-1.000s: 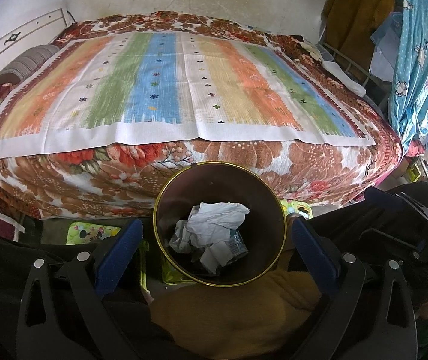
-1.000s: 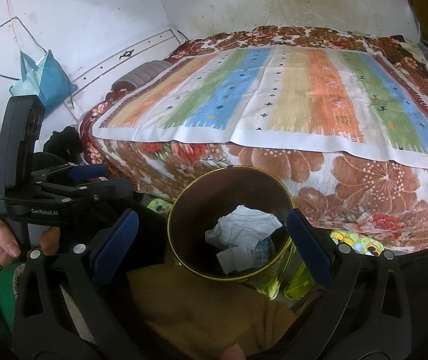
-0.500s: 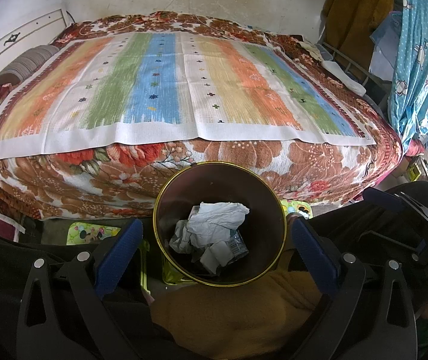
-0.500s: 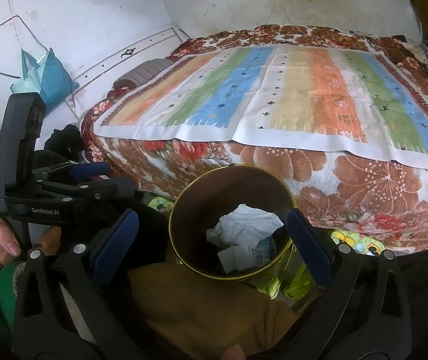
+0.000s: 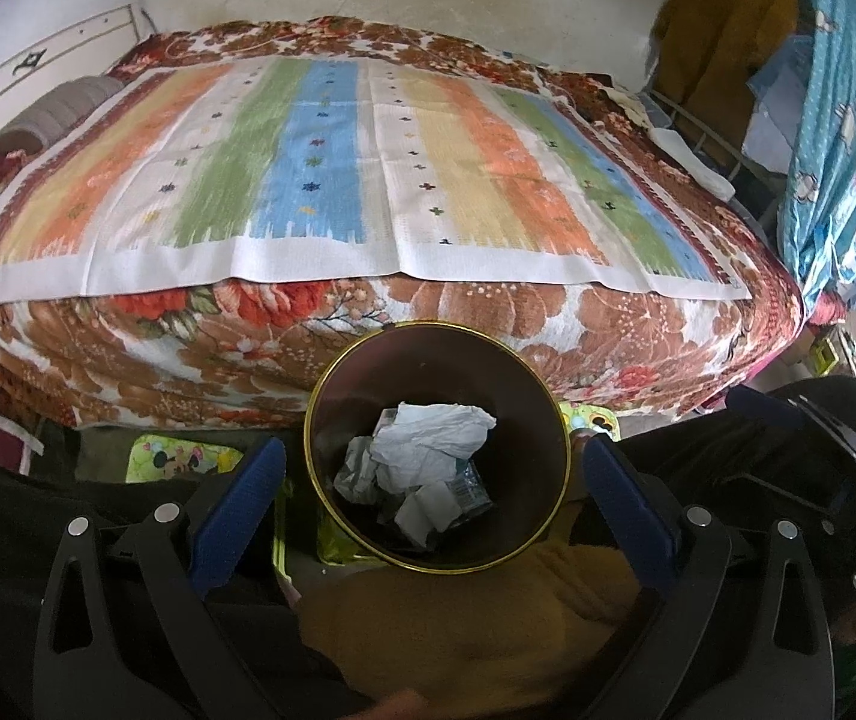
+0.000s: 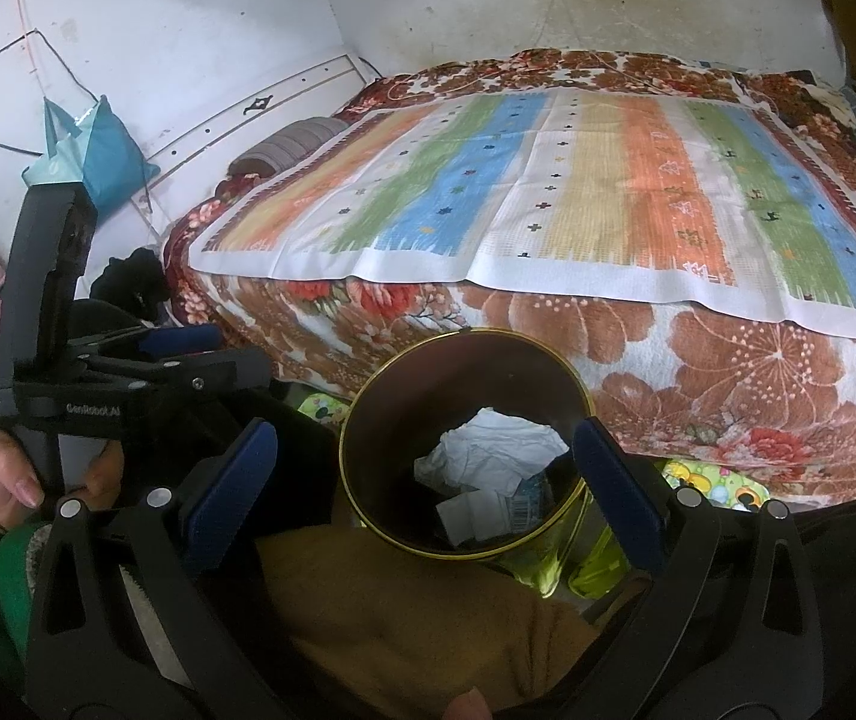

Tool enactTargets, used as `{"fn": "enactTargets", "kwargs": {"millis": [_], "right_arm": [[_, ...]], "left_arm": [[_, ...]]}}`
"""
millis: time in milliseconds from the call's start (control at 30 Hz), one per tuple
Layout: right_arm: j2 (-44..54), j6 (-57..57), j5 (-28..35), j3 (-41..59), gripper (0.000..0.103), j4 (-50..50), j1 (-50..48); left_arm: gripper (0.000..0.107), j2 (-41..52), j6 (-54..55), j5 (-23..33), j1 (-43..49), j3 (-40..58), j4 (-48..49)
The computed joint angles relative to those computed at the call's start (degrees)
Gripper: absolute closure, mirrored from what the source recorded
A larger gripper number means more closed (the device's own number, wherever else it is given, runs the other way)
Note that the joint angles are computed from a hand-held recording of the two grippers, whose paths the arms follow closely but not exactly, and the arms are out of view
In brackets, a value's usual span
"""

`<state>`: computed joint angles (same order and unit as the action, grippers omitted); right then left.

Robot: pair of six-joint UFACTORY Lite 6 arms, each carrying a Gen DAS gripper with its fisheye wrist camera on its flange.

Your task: Collect trash

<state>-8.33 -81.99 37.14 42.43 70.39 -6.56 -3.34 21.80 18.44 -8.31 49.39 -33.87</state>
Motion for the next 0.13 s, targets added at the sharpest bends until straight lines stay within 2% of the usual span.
{"fn": "enactTargets", "kwargs": {"millis": [133], "right_arm": [[-0.11,-0.14,-0.24,-0.10,0.009,-0.15,0.10]], "left_arm": [[0.010,0.44,1.46,0.32,-0.06,0.34,-1.34]]}}
